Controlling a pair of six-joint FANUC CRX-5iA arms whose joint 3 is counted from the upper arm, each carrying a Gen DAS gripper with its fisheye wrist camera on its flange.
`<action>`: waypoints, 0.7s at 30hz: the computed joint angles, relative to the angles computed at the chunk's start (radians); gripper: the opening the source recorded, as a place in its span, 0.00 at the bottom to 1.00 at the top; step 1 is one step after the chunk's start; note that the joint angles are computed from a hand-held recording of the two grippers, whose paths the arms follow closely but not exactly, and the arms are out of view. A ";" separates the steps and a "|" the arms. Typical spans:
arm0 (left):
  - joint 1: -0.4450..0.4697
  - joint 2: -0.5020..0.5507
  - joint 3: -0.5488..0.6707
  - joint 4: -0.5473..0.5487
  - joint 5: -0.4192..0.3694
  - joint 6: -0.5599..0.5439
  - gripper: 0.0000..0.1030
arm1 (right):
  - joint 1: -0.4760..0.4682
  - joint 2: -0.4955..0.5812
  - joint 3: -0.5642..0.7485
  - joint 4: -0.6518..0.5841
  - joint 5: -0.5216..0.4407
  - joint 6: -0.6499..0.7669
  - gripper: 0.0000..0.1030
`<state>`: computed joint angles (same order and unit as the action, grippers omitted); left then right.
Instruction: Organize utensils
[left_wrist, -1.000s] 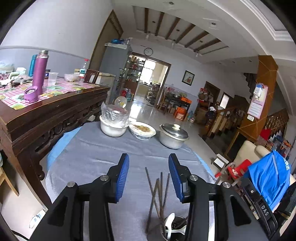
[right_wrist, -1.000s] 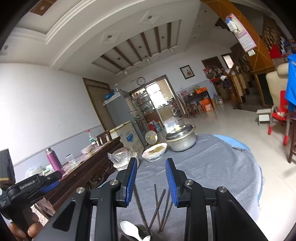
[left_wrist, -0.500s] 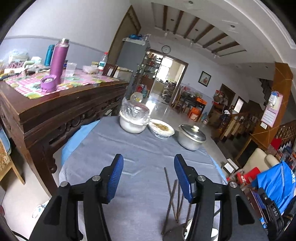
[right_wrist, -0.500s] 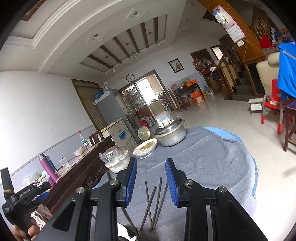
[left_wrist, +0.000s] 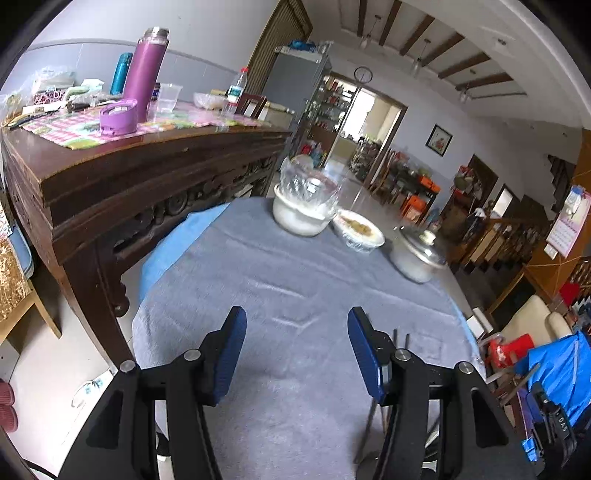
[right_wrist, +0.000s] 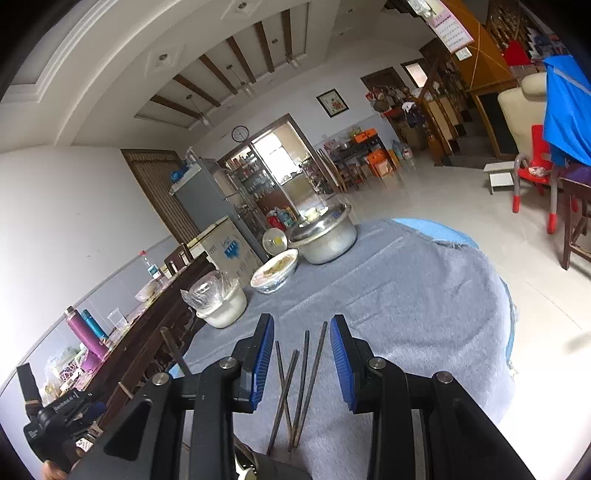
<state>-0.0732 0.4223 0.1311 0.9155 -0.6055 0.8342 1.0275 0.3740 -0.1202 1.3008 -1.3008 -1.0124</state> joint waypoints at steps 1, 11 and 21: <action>0.002 0.015 0.020 -0.033 -0.012 0.027 0.56 | -0.003 -0.001 -0.001 -0.004 0.007 -0.002 0.33; 0.008 0.155 0.203 -0.290 -0.148 0.251 0.56 | -0.034 -0.022 -0.050 -0.051 0.088 -0.054 0.33; -0.044 0.308 0.413 -0.398 -0.277 0.258 0.56 | -0.097 -0.028 -0.113 -0.114 0.252 -0.104 0.33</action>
